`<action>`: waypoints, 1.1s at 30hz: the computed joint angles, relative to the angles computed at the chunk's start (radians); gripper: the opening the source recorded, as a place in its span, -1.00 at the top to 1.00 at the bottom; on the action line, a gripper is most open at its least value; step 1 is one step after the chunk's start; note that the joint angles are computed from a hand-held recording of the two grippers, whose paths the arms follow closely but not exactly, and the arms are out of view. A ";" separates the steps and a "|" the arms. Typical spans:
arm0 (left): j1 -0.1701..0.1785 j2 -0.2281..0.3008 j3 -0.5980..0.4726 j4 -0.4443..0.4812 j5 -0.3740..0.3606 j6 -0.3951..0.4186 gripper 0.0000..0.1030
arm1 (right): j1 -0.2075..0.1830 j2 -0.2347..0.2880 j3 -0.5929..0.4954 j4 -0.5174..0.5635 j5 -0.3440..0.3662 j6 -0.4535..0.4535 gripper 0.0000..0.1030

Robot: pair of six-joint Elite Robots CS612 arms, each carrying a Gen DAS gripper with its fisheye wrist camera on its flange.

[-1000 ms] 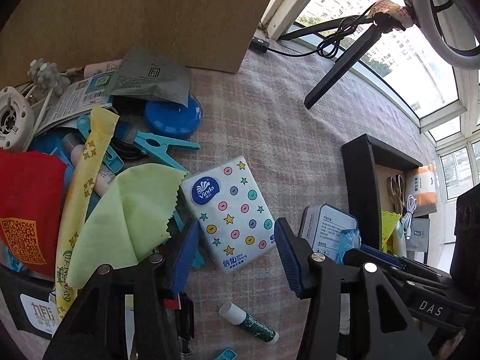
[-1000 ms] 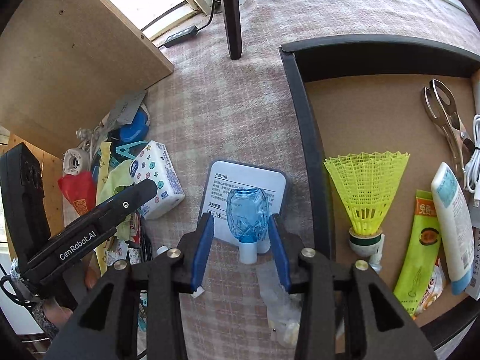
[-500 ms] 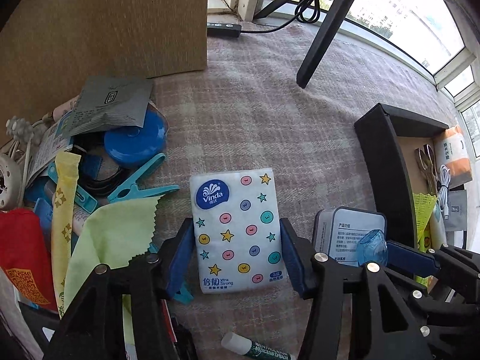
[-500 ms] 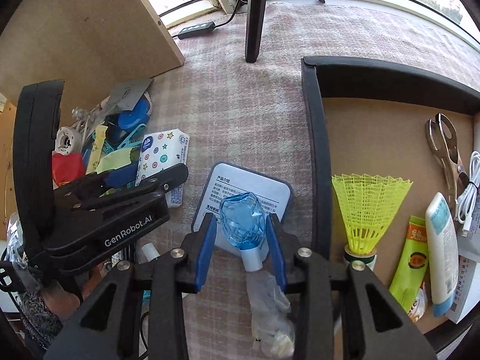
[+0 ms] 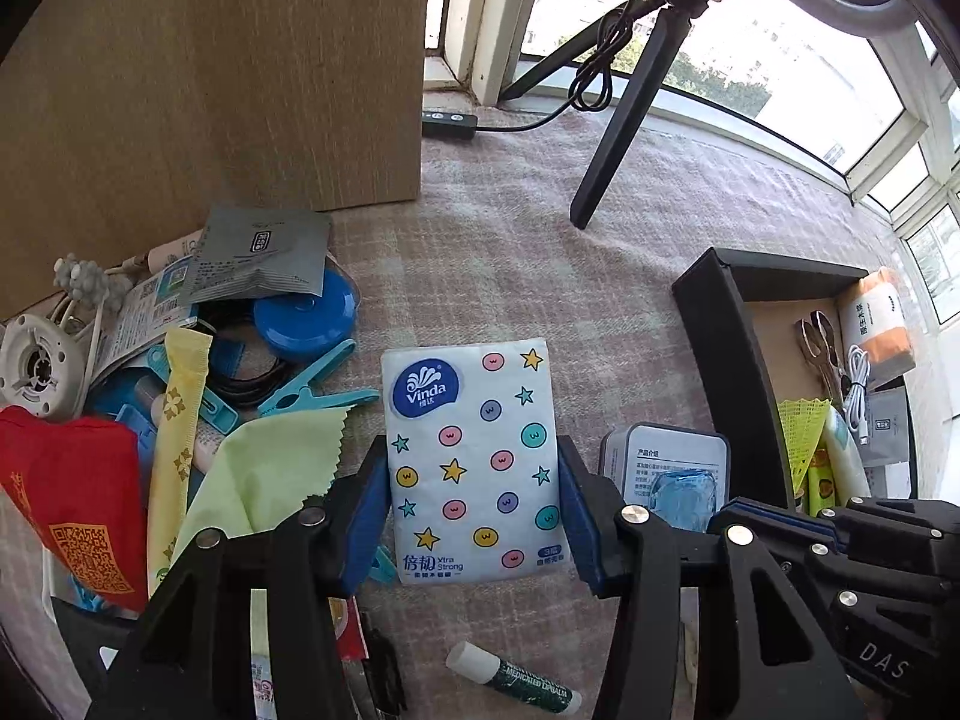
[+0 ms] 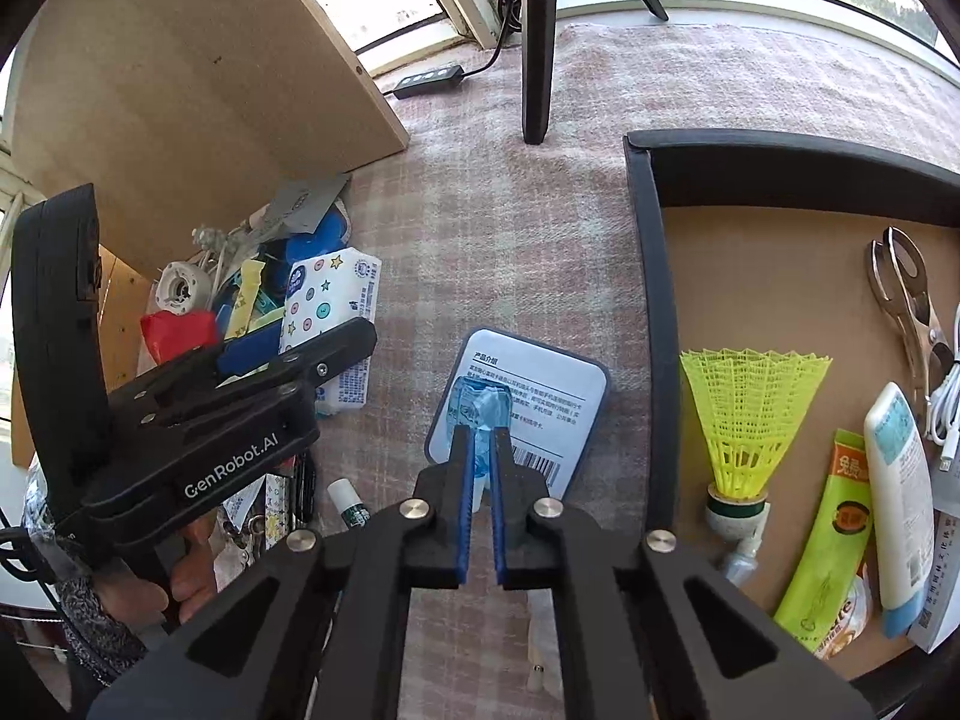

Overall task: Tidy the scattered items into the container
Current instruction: 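Grasp the dotted tissue pack with the left gripper while the right gripper holds the blue bottle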

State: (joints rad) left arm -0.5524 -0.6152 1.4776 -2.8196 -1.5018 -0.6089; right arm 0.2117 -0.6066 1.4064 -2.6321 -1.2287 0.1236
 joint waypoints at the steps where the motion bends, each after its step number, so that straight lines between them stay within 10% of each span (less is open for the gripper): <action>1: 0.001 0.001 -0.001 0.000 -0.004 -0.004 0.05 | 0.000 0.001 -0.005 0.017 -0.011 0.007 0.84; 7: 0.003 0.000 0.012 -0.025 -0.002 -0.005 0.05 | 0.009 -0.003 -0.013 0.020 -0.049 0.023 0.32; 17: 0.011 -0.001 0.025 -0.063 -0.015 -0.036 0.05 | 0.050 0.033 -0.082 0.075 -0.152 -0.083 0.40; 33: 0.005 -0.013 0.042 -0.114 -0.046 -0.039 0.05 | 0.012 -0.029 0.023 -0.059 -0.037 -0.071 0.42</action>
State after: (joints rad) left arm -0.5478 -0.6278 1.5197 -2.9337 -1.5482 -0.6477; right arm 0.2242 -0.6355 1.4298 -2.6911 -1.2656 0.0525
